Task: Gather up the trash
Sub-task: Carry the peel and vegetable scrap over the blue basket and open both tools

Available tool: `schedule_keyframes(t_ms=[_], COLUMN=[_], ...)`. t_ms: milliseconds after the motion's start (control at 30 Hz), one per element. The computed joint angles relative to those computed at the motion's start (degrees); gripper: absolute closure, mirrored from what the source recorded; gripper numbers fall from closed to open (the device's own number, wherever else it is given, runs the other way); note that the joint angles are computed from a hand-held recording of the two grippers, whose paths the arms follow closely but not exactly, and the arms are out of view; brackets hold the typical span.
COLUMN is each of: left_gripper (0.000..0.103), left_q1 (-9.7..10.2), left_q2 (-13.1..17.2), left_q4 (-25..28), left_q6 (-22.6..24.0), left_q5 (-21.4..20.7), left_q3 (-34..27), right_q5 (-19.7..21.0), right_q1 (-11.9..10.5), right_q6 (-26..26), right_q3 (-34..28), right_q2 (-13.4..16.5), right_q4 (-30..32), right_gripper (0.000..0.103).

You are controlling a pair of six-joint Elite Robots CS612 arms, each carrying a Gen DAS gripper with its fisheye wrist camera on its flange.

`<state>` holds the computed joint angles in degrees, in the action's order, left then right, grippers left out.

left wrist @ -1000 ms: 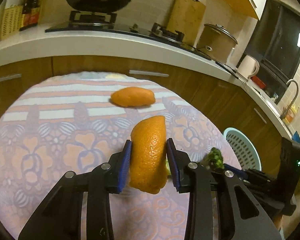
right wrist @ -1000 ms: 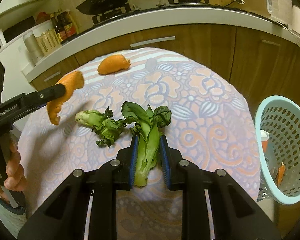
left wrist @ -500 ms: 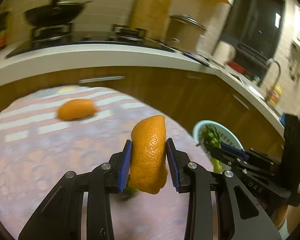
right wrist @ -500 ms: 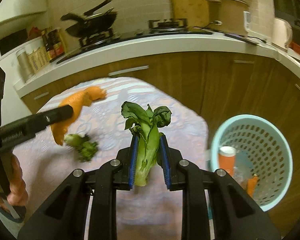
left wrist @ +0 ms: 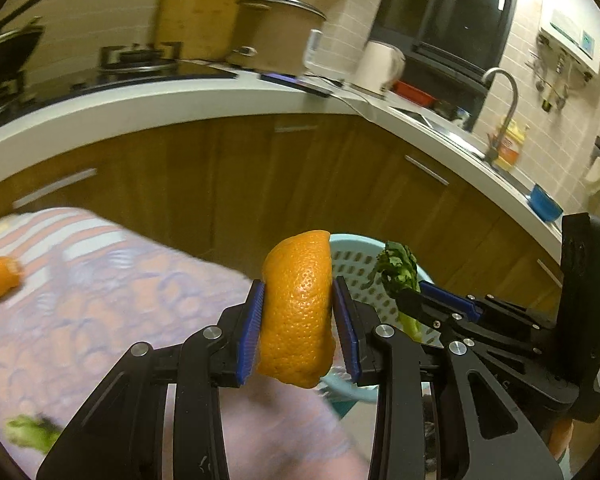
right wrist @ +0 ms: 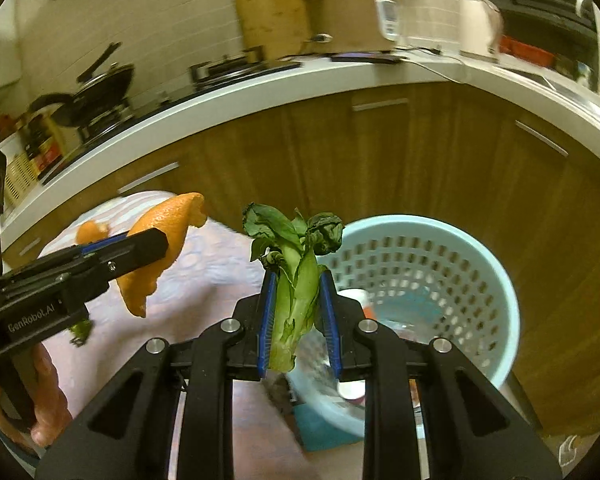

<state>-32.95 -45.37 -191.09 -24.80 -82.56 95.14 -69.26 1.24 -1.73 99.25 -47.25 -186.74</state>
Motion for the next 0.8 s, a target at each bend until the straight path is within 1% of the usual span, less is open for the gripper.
schedule_keyframes(t_ms=[133, 300, 467, 567, 600, 633, 667, 700, 733, 767, 800], left_gripper=[0.07, 0.07, 0.07, 0.067, 0.062, 0.051, 0.044, 0.041, 0.041, 0.041, 0.041], left_q1=[-0.41, -0.73, -0.85, -0.89, -0.94, -0.98, -0.97, -1.05, -1.1, -1.09, -1.1], left_q2=[2.81, 5.43, 6.8, 6.99, 7.06, 7.12, 7.07, 6.94, 6.82, 6.6, 6.38], left_q4=[2.8, 6.27, 7.73, 7.4, 7.55, 7.4, 7.5, 7.28, 7.27, 7.25, 7.02], left_q6=[0.19, 0.91, 1.93, 1.92, 1.89, 1.83, 1.7, 1.55, 1.63, 1.87, 1.88], left_q5=[-1.77, -3.67, -4.74, -5.32, -5.36, -5.27, -5.14, -4.56, -4.32, -4.22, -3.97], left_q3=[-4.31, -8.81, -11.22, -11.32, -11.49, -11.48, -11.43, -11.15, -11.02, -10.71, -10.35], right_q5=[-0.82, -1.85, -2.7, -3.27, -3.27, -3.31, -3.41, -3.5, -3.63, -3.99, -4.09], right_q1=[-1.26, -2.42, -3.22, -3.46, -3.56, -3.68, -3.73, -3.84, -3.92, -3.95, -3.98], right_q6=[1.23, 2.63, 3.79, 4.31, 4.42, 4.73, 5.03, 5.46, 5.76, 6.08, 6.16], right_q3=[-0.98, -1.73, -2.42, -2.58, -2.63, -2.74, -3.1, -3.2, -3.19, -3.03, -2.78], right_q2=[0.97, 1.84, 2.44, 2.59, 2.61, 2.64, 2.76, 2.78, 2.79, 2.78, 2.67], right_q4=[1.07, 2.3, 3.78, 4.06, 4.33, 4.93, 5.65, 6.4, 6.69, 6.29, 5.93], right_gripper=[0.084, 0.084, 0.084, 0.083, 0.083, 0.083, 0.078, 0.068, 0.061, 0.049, 0.048])
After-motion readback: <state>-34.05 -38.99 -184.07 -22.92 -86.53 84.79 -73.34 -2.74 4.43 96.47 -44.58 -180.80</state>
